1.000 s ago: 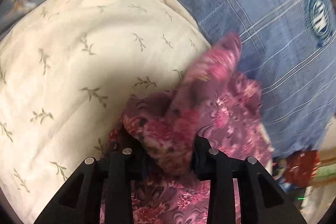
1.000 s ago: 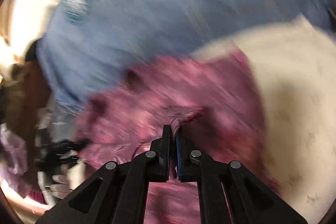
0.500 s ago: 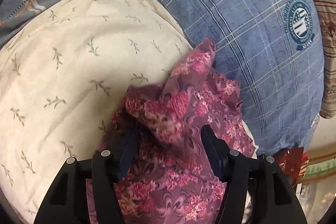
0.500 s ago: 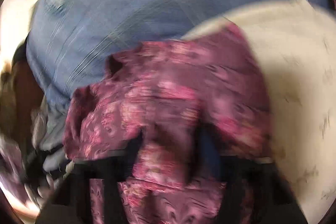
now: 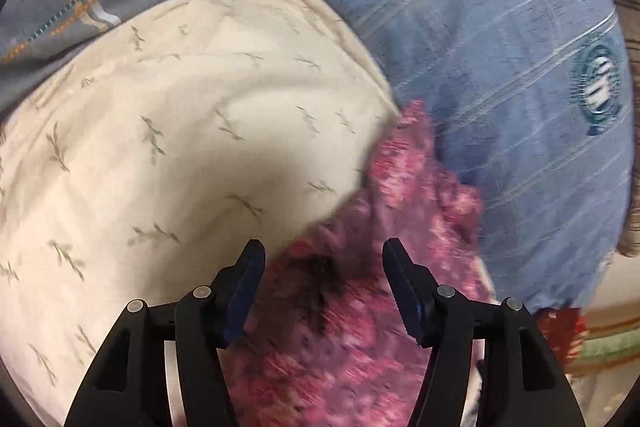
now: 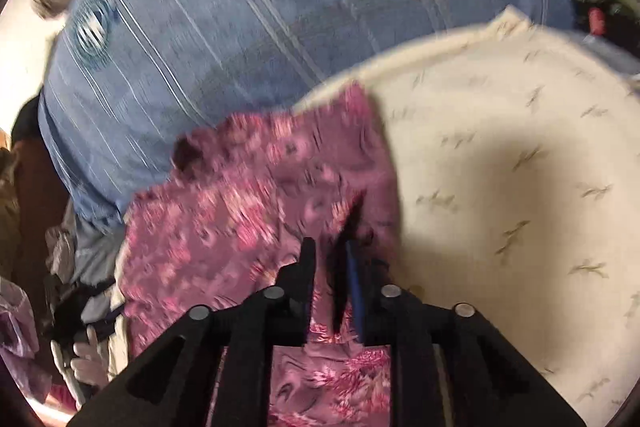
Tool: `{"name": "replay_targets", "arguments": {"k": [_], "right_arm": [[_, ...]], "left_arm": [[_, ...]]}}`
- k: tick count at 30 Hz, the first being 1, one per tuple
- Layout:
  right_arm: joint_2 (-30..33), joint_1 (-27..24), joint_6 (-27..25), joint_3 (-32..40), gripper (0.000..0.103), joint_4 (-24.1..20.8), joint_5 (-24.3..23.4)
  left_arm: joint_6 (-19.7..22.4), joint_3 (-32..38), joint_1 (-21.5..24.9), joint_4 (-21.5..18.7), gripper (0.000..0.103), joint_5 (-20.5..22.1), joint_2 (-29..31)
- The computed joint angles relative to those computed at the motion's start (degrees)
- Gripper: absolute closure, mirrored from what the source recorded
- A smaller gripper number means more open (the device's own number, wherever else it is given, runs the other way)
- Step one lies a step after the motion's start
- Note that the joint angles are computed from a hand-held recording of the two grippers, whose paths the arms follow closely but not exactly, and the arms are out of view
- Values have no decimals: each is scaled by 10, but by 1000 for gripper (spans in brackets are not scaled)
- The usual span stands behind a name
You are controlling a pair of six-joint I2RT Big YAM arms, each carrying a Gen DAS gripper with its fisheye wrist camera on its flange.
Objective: Fold small clothes
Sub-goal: 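Grasp the folded shirt end with the left tool while the right tool grasps it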
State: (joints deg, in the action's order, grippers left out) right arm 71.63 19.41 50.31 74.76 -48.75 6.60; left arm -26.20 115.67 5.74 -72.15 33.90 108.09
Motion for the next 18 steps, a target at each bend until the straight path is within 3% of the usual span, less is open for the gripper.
{"name": "replay_targets", "arguments": {"k": [2, 4, 6, 7, 8, 9, 10, 13, 16, 18], "right_arm": [[-7, 12, -3, -5, 79, 19, 13], [5, 15, -6, -8, 77, 25, -18], [42, 13, 6, 6, 78, -16, -57], [46, 16, 3, 4, 79, -14, -55], [43, 22, -6, 10, 80, -15, -32], [48, 21, -7, 26, 80, -42, -38], [44, 22, -4, 31, 77, -52, -43], [1, 31, -23, 29, 75, -87, -46], [-50, 52, -50, 11, 60, -154, -46], [-102, 81, -45, -27, 55, -198, -41]], "left_arm": [[14, -2, -7, 7, 41, 7, -11], [43, -2, -21, 6, 37, -24, -16], [80, 21, -41, -39, 37, -68, 5], [100, 32, -48, -70, 39, -78, 23], [111, 33, -50, -71, 39, -86, 23], [128, 31, -52, -69, 40, -96, 16], [149, 42, -50, -96, 40, -93, 15], [202, 45, -25, -146, 41, -37, -4], [305, 4, 10, -167, 37, -57, -60], [368, -29, 37, -192, 33, -77, -92]]}}
